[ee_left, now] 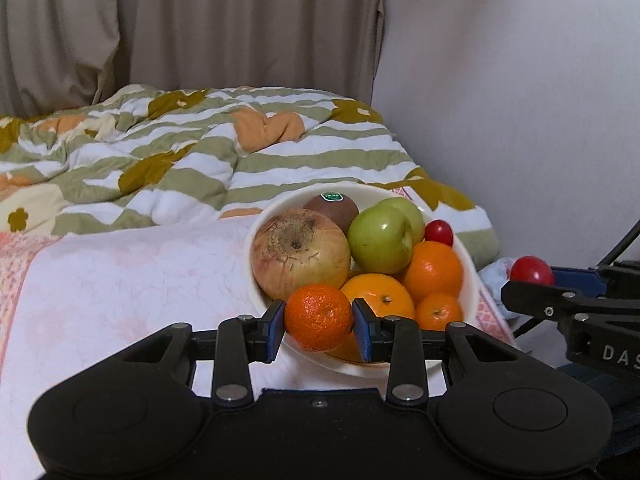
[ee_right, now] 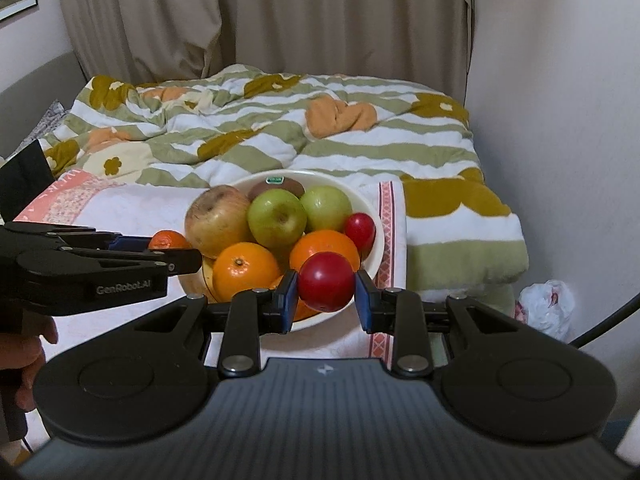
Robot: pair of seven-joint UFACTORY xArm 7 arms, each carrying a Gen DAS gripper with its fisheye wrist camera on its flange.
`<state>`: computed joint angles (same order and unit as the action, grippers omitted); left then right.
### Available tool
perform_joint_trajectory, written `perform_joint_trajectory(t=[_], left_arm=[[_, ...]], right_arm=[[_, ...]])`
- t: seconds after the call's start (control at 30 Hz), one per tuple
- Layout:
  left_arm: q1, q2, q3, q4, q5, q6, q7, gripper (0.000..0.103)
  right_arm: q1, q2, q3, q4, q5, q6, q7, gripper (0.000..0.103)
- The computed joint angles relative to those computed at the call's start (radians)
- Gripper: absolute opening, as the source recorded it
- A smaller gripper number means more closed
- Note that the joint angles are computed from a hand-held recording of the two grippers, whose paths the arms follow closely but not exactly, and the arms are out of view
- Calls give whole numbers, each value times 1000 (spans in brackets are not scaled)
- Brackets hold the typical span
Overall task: Organize fruits
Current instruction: 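Carry the mandarin with the left tool while the right tool grasps the cherry tomato, releasing both into the bowl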
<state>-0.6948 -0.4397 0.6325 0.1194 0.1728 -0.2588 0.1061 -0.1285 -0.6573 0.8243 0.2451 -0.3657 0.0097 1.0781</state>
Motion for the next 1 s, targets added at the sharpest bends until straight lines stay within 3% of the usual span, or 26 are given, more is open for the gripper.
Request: perform_joint_trajectory(t=[0.17, 0.2, 0.23, 0.27, 0.3, 0.33, 0.37, 0.5, 0.7, 0.8, 1.0], left_arm=[[-11, 41, -1, 24, 8, 10, -4, 40], [-2, 49, -12, 27, 6, 9, -5, 44], [-1, 48, -10, 27, 12, 7, -4, 65], [7, 50, -15, 24, 14, -7, -4, 79], [42, 58, -54, 18, 9, -30, -7, 102], [91, 58, -103, 6, 5, -58, -9, 103], [112, 44, -112, -2, 18, -64, -8, 103], [145, -33, -98, -6, 54, 19, -5, 103], [220, -157, -134, -39, -9, 108, 62, 103], [254, -209, -154, -54, -42, 142, 87, 103], [304, -288, -180, -79, -111, 192, 141, 103]], right_arm=[[-58, 26, 42, 8, 3, -28, 11, 45], [-65, 28, 48, 10, 5, -28, 12, 45], [-71, 31, 51, 12, 6, -29, 12, 45], [-77, 35, 54, 14, 7, -30, 11, 45], [-82, 37, 55, 16, 8, -30, 10, 45], [-85, 38, 56, 18, 8, -30, 9, 45], [-86, 37, 56, 18, 10, -29, 9, 45], [-83, 36, 50, 20, 13, -26, 9, 45], [-119, 66, 76, 49, 3, -43, -7, 45], [-176, 90, 127, 75, 0, -71, -19, 45], [-358, 123, 305, 123, 29, -144, -56, 45]])
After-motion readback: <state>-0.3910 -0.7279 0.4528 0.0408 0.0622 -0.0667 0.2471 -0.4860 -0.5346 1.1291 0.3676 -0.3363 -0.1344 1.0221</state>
